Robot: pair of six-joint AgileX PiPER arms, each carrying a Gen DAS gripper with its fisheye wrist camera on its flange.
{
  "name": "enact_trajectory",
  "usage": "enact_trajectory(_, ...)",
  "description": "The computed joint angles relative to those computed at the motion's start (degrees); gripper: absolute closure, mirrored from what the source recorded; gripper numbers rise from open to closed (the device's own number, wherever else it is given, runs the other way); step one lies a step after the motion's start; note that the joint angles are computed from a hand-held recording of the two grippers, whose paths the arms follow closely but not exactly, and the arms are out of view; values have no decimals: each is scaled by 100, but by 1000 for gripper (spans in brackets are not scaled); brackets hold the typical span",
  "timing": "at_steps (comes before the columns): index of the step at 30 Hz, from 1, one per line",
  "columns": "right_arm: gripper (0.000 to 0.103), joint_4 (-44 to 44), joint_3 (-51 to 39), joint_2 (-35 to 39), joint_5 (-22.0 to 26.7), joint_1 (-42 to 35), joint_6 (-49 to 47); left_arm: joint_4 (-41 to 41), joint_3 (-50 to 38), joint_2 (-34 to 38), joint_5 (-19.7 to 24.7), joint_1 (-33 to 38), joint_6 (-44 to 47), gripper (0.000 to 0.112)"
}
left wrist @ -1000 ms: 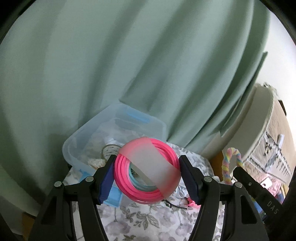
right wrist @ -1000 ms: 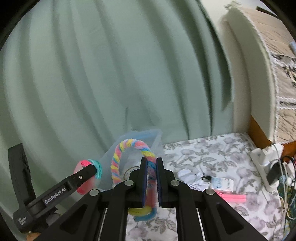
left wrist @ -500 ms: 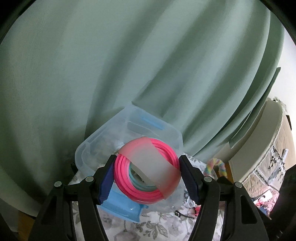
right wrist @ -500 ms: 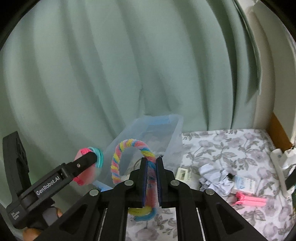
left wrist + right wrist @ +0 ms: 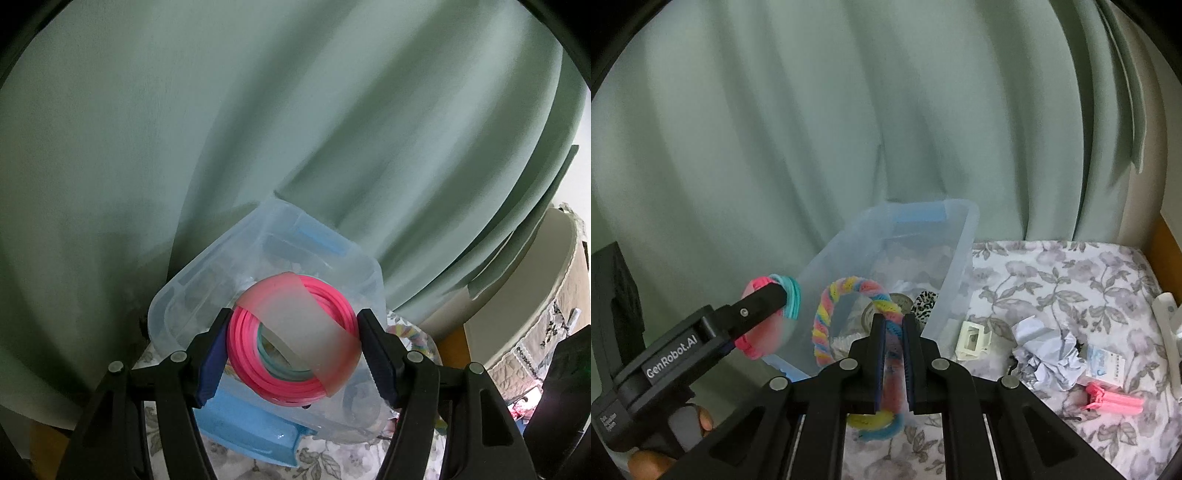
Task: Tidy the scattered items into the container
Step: 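Open both tools to drop the hair ties and rainbow ring into the box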
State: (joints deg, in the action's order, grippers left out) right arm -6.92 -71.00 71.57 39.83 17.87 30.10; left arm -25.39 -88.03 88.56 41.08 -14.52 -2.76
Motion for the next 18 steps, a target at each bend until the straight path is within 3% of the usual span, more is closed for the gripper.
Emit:
enact_trajectory(2, 93, 85, -114, 108, 59, 2, -75, 29, -102, 80, 60, 23, -44, 44)
enact_trajectory(5, 93, 254, -312, 322, 137, -72, -289, 97, -311, 213, 164, 51, -138, 54)
enact_trajectory(18, 90, 506, -937, 910, 451, -147, -642, 605, -985, 546, 592, -29, -601, 54)
